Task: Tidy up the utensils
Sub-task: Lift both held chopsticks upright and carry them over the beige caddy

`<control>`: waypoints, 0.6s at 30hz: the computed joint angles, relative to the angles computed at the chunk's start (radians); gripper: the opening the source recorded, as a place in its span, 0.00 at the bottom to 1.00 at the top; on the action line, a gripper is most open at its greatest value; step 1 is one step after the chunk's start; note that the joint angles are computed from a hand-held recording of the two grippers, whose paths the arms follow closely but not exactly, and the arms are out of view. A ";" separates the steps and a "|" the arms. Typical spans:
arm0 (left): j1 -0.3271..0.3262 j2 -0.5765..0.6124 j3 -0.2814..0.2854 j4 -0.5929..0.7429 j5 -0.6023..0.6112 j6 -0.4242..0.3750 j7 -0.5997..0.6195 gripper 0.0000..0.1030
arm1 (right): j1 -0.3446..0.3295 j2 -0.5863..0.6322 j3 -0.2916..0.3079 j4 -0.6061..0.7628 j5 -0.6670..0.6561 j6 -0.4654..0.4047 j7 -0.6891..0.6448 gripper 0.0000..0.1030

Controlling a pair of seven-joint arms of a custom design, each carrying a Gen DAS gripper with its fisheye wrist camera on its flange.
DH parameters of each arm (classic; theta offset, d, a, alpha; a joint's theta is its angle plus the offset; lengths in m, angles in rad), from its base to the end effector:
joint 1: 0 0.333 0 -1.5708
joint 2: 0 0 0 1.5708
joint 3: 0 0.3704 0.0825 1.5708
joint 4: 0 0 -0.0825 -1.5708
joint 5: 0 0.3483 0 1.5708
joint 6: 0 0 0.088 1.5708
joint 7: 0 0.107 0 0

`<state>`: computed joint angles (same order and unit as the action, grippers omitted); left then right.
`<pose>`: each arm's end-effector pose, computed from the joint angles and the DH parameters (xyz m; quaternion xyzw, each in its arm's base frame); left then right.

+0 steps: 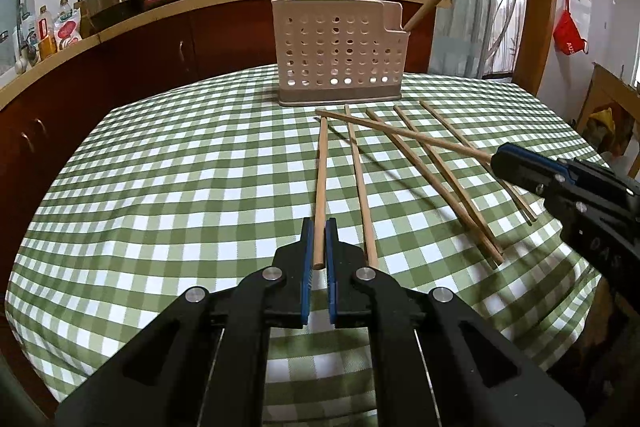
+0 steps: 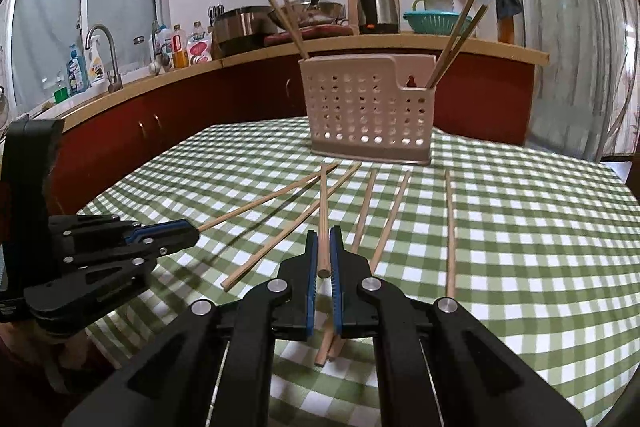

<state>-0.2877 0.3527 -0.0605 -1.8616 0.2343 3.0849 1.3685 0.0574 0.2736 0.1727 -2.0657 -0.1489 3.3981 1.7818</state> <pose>0.6260 -0.2409 0.5064 -0.5157 0.7453 -0.3438 0.2458 0.6047 0.1463 0.5110 -0.6540 0.5616 -0.2728 0.4271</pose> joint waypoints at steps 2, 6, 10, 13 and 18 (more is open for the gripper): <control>-0.002 -0.008 0.005 -0.009 0.001 0.003 -0.006 0.06 | 0.028 -0.003 -0.032 -0.001 0.017 0.005 -0.009 0.07; -0.013 -0.024 0.025 -0.024 0.015 0.015 -0.027 0.06 | 0.043 -0.011 -0.054 -0.005 0.035 0.009 -0.018 0.07; -0.032 -0.041 0.056 -0.035 0.036 0.035 -0.054 0.06 | 0.070 -0.024 -0.083 -0.012 0.054 0.024 -0.035 0.07; -0.048 -0.051 0.079 -0.038 0.054 0.051 -0.078 0.06 | 0.078 -0.037 -0.093 -0.017 0.063 0.039 -0.044 0.07; -0.083 -0.067 0.127 -0.039 0.088 0.078 -0.121 0.06 | 0.094 -0.058 -0.110 -0.021 0.077 0.063 -0.055 0.07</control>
<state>-0.3703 0.2852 0.0660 -1.9004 0.3227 3.1628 1.2476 0.1512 0.2154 0.0626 -2.0866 -0.0720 3.4609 1.7265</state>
